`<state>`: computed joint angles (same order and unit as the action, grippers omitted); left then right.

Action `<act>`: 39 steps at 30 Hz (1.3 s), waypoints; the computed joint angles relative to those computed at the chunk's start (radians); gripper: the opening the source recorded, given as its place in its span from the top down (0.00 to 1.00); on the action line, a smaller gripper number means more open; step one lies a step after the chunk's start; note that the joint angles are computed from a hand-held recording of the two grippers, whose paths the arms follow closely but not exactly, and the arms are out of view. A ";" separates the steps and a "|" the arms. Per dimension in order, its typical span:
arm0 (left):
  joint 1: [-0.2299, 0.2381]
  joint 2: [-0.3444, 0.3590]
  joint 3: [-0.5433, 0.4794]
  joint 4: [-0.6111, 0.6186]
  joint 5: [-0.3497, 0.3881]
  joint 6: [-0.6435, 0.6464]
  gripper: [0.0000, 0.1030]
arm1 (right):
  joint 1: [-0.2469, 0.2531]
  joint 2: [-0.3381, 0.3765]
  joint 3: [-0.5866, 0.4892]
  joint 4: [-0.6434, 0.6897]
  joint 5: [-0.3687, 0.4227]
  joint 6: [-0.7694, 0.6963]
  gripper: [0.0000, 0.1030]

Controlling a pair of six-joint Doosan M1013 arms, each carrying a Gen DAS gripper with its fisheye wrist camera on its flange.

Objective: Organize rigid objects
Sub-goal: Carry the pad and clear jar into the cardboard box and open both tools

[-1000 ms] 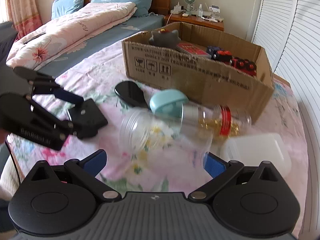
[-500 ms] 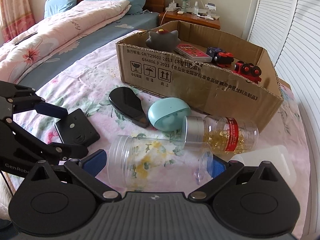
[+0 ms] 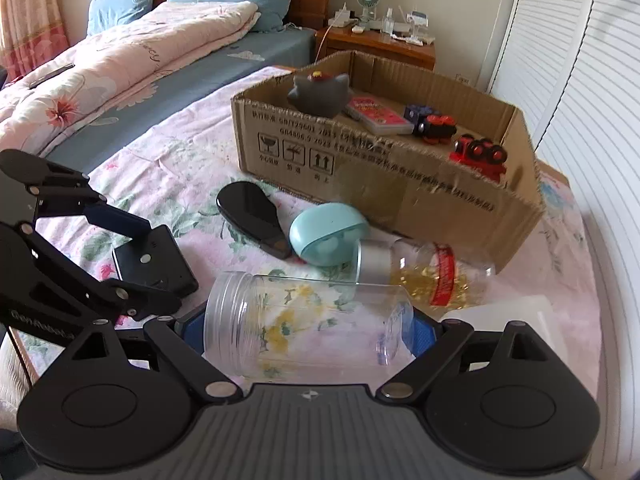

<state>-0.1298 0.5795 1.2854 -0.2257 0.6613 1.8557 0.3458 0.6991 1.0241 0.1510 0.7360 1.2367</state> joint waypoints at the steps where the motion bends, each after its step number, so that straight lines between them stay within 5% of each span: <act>1: 0.001 -0.002 -0.002 0.000 0.002 0.010 0.33 | -0.001 -0.004 0.003 -0.001 -0.003 -0.002 0.09; 13: 0.011 -0.013 -0.053 -0.067 0.044 0.127 0.33 | -0.023 -0.030 -0.002 0.025 -0.024 -0.047 0.09; 21: 0.016 0.009 -0.140 -0.096 0.011 0.152 0.33 | -0.034 0.003 -0.100 0.009 -0.059 -0.032 0.09; 27: 0.016 0.078 -0.300 -0.022 0.028 0.091 0.33 | -0.035 0.083 -0.248 -0.015 -0.018 0.024 0.09; 37: 0.010 0.285 -0.691 0.088 0.219 -0.064 0.33 | -0.026 0.246 -0.517 -0.025 0.147 0.082 0.08; 39: 0.008 0.331 -0.772 0.110 0.266 -0.090 0.33 | -0.028 0.260 -0.540 0.011 0.175 0.059 0.00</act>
<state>-0.1222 0.9103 0.5136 -0.1156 0.9272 1.7659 0.3174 0.9596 0.4836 0.1620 0.9108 1.2961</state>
